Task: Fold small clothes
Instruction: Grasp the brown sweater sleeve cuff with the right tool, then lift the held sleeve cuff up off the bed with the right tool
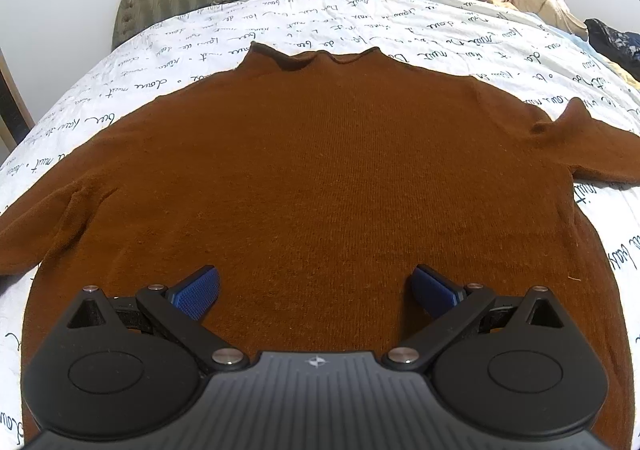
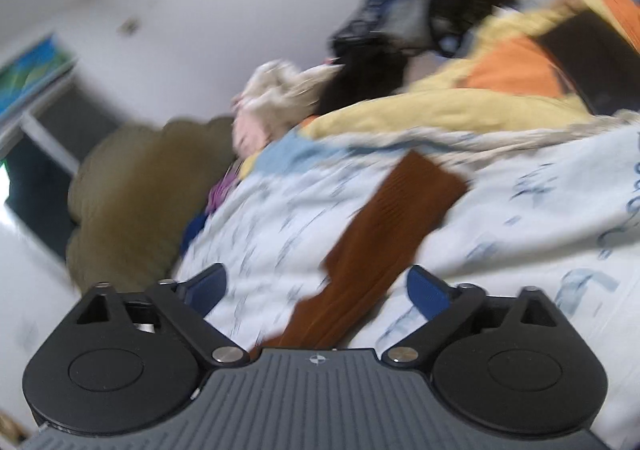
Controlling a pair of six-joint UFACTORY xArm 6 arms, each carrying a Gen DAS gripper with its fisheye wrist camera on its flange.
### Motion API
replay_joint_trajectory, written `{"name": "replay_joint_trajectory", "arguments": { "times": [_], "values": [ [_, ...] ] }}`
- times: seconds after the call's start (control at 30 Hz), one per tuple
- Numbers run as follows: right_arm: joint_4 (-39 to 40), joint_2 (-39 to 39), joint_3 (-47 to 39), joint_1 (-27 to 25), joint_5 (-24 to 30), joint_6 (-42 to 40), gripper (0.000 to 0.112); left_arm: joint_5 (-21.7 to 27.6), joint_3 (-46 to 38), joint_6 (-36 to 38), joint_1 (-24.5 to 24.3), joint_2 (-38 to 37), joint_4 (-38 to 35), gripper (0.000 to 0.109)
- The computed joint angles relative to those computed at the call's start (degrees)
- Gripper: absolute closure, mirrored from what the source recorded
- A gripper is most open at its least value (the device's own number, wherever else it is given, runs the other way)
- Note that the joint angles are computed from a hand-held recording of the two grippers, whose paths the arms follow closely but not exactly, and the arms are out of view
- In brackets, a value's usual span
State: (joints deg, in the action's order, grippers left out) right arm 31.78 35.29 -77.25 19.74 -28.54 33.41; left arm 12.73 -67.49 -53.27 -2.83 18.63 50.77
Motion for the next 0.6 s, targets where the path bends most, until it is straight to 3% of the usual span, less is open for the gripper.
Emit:
{"name": "replay_joint_trajectory", "arguments": {
  "times": [0.07, 0.17, 0.4, 0.43, 0.5, 0.6],
  "values": [
    [-3.23, 1.34, -0.23, -1.86, 0.12, 6.74, 0.037, 0.19, -0.07, 0.14, -0.07, 0.03, 0.04, 0.006],
    [-2.60, 3.75, -2.43, -2.59, 0.45, 8.65, 0.047, 0.39, -0.14, 0.83, -0.10, 0.04, -0.44, 0.006],
    [5.34, 6.58, -6.52, -2.51, 0.18, 5.08, 0.059, 1.07, -0.17, 1.58, -0.20, -0.17, -0.99, 0.006],
    [6.54, 6.11, -6.23, -2.54, 0.16, 4.50, 0.064, 1.11, -0.16, 1.67, -0.21, -0.19, -1.07, 0.006],
    [11.38, 6.12, -7.06, -2.09, 0.54, 1.04, 0.090, 1.06, -0.19, 1.62, -0.19, -0.17, -1.00, 0.006],
    [17.62, 4.94, -5.88, -0.75, -0.91, -4.35, 0.100, 0.96, -0.04, 1.88, -0.16, -0.26, -1.25, 0.006]
  ]
}}
